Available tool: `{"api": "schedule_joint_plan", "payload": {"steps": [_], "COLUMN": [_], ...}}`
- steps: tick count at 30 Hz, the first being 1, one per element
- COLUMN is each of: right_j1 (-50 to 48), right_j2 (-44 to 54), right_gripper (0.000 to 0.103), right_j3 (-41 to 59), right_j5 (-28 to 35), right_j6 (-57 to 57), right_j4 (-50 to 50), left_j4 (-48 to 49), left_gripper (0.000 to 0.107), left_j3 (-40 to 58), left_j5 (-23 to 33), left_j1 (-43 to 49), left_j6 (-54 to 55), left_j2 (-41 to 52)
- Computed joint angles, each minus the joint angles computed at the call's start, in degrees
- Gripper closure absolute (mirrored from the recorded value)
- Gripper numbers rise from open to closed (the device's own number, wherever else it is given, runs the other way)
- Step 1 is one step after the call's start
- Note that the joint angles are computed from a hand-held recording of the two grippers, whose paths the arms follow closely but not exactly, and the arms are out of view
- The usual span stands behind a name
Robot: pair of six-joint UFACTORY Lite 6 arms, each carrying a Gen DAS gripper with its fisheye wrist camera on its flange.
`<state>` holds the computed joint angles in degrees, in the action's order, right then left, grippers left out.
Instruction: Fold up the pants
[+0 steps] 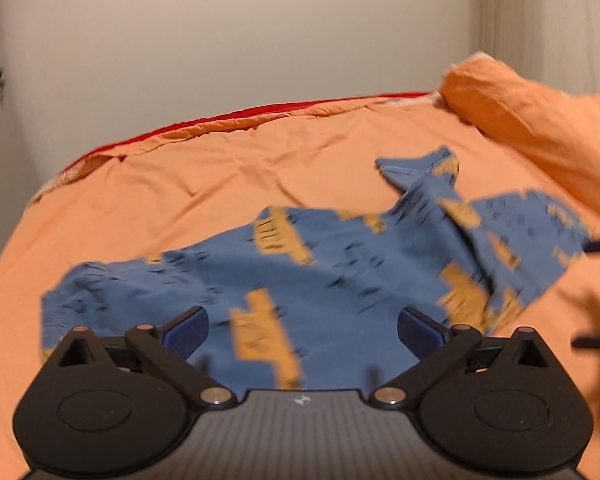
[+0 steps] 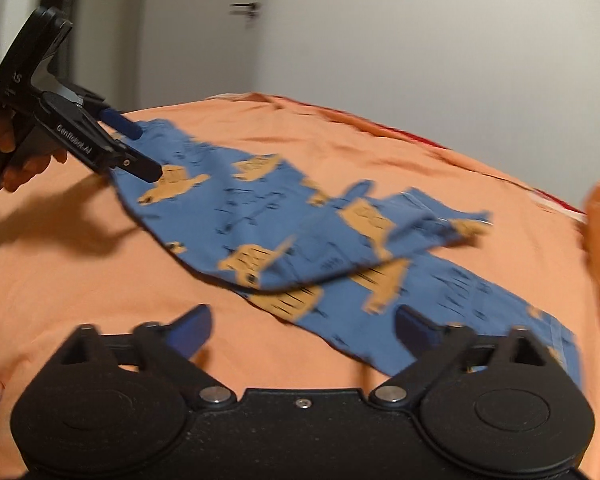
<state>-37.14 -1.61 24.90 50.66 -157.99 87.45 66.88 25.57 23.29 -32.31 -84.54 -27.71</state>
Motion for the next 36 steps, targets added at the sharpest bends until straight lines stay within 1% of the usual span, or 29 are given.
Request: {"api": "schedule_joint_plan", "payload": {"steps": [2, 4, 6, 8, 13, 15, 18, 22, 25, 28, 30, 33, 35, 36], "right_j1": [-5.7, -11.9, -18.2, -23.5, -27.8, -27.7, -27.7, -27.5, -26.9, -25.3, -23.3, -17.2, -11.6, -8.4], "right_j2": [-2.4, -3.8, -3.5, -2.4, -2.3, -2.4, -1.7, 0.9, 2.8, 6.3, 10.5, 19.4, 25.9, 29.3], "right_gripper": [0.001, 0.001, 0.001, 0.001, 0.001, 0.001, 0.001, 0.001, 0.001, 0.001, 0.001, 0.001, 0.001, 0.001], "right_j3": [-0.7, -0.5, 0.8, 2.5, 3.5, 3.5, 3.6, 4.8, 5.9, 10.3, 15.9, 29.2, 39.9, 45.9], "right_j5": [1.7, 4.2, 6.9, 9.3, 7.5, 6.1, 4.8, 4.2, 3.8, 4.2, 4.7, 4.5, 3.5, 2.8], "right_j6": [-0.2, 0.0, 0.1, 0.3, 0.2, 0.6, 0.0, -0.7, -1.2, -0.1, 0.2, 2.7, 7.7, 12.2], "right_j4": [-2.8, -5.6, -8.0, -9.9, -9.5, -8.5, -6.8, -5.8, -4.6, -5.2, -5.0, -5.7, -7.0, -8.3], "left_j4": [-0.2, -2.9, -5.7, -7.1, -5.5, -5.6, -5.3, -2.4, 2.6, 8.5, 13.1, 20.8, 26.1, 28.4], "left_gripper": [0.004, 0.004, 0.004, 0.004, 0.004, 0.004, 0.004, 0.004, 0.004, 0.004, 0.004, 0.004, 0.004, 0.004], "left_j3": [4.3, 7.1, 8.9, 10.6, 12.2, 13.5, 15.0, 16.0, 16.2, 16.2, 15.8, 15.0, 14.7, 14.8], "left_j5": [4.0, 6.5, 8.6, 11.8, 18.6, 19.4, 17.6, 14.9, 11.7, 8.8, 6.3, 2.8, 2.1, 1.9], "left_j1": [-4.1, -6.9, -8.9, -11.4, -16.8, -17.2, -16.5, -16.0, -15.3, -14.7, -13.9, -12.6, -12.8, -13.0], "left_j6": [-7.8, -12.2, -14.5, -17.7, -25.1, -24.9, -23.8, -24.8, -27.3, -31.1, -33.5, -35.5, -37.0, -37.6], "left_j2": [5.5, 8.2, 9.3, 9.8, 9.2, 10.1, 12.3, 15.5, 17.8, 20.2, 21.3, 22.7, 23.8, 24.5]}}
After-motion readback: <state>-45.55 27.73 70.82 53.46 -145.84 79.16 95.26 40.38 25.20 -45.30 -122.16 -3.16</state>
